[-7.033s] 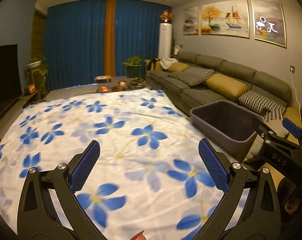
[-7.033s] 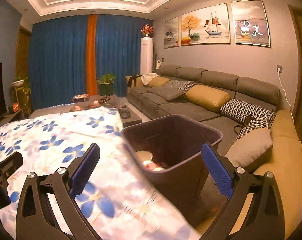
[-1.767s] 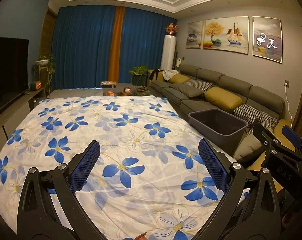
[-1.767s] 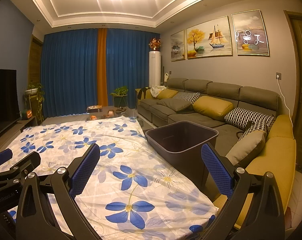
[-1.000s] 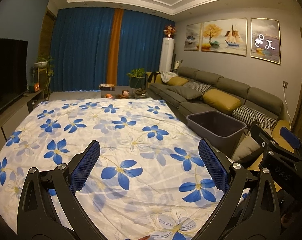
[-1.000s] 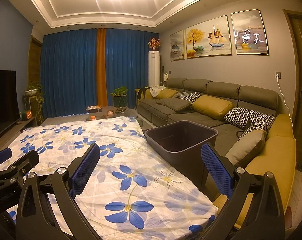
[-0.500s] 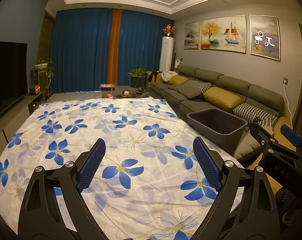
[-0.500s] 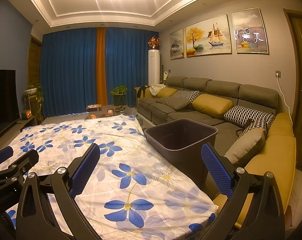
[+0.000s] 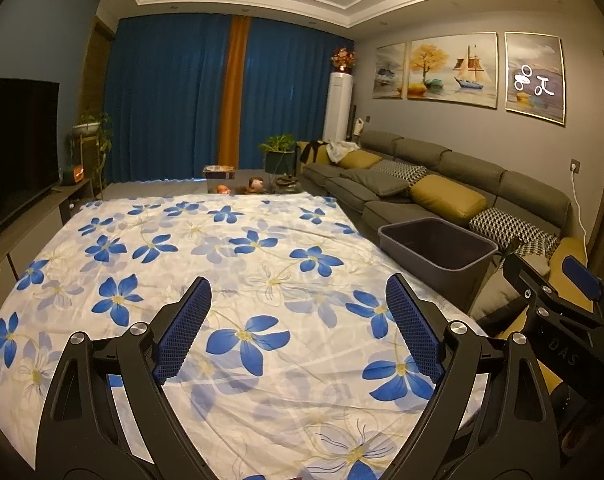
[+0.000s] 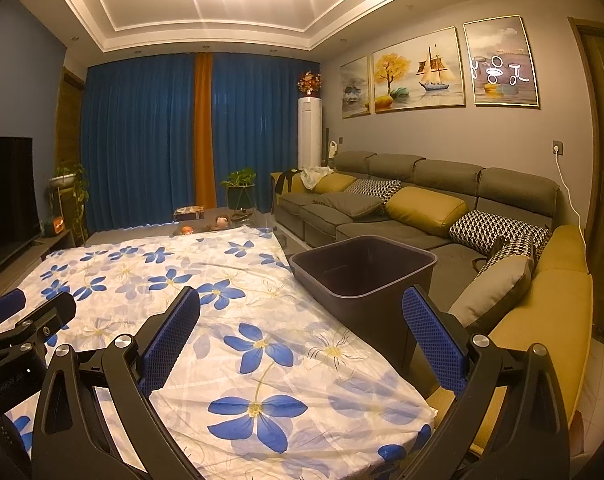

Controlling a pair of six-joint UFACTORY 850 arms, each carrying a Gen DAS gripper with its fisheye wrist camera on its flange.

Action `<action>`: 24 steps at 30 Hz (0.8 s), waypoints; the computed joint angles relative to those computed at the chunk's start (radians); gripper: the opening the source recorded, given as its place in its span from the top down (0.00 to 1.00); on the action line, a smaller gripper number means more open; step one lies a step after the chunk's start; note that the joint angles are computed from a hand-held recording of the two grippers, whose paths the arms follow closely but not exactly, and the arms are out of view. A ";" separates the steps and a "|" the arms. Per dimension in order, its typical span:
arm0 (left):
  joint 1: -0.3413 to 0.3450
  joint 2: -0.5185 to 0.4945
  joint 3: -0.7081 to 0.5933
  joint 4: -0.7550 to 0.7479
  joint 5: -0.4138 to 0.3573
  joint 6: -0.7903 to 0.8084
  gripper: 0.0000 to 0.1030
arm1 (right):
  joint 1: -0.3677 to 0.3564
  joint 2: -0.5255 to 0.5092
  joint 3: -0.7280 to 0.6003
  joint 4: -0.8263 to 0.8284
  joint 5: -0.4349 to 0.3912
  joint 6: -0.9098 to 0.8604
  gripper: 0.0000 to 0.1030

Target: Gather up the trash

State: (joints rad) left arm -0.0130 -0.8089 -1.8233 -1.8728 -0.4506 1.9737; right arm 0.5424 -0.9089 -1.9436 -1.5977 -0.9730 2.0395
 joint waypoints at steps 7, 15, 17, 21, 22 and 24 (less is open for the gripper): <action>0.000 0.003 0.005 -0.003 0.000 0.003 0.15 | -0.001 0.000 0.001 -0.001 0.001 0.006 0.05; 0.001 0.004 0.008 -0.002 -0.002 0.001 0.15 | -0.003 0.004 0.006 -0.004 0.003 0.007 0.05; 0.001 0.004 0.009 -0.001 -0.002 0.001 0.15 | -0.004 0.005 0.009 -0.005 0.006 0.010 0.05; 0.000 0.005 0.011 -0.005 -0.004 0.006 0.15 | -0.005 0.008 0.014 -0.007 0.007 0.014 0.05; 0.001 0.005 0.010 -0.004 -0.004 0.003 0.15 | -0.005 0.008 0.015 -0.008 0.006 0.015 0.05; 0.000 0.005 0.010 -0.002 -0.003 0.001 0.15 | -0.005 0.008 0.015 -0.006 0.006 0.014 0.05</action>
State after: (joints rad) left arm -0.0125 -0.8042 -1.8132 -1.8746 -0.4539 1.9748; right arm 0.5374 -0.9005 -1.9288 -1.6036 -0.9666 2.0536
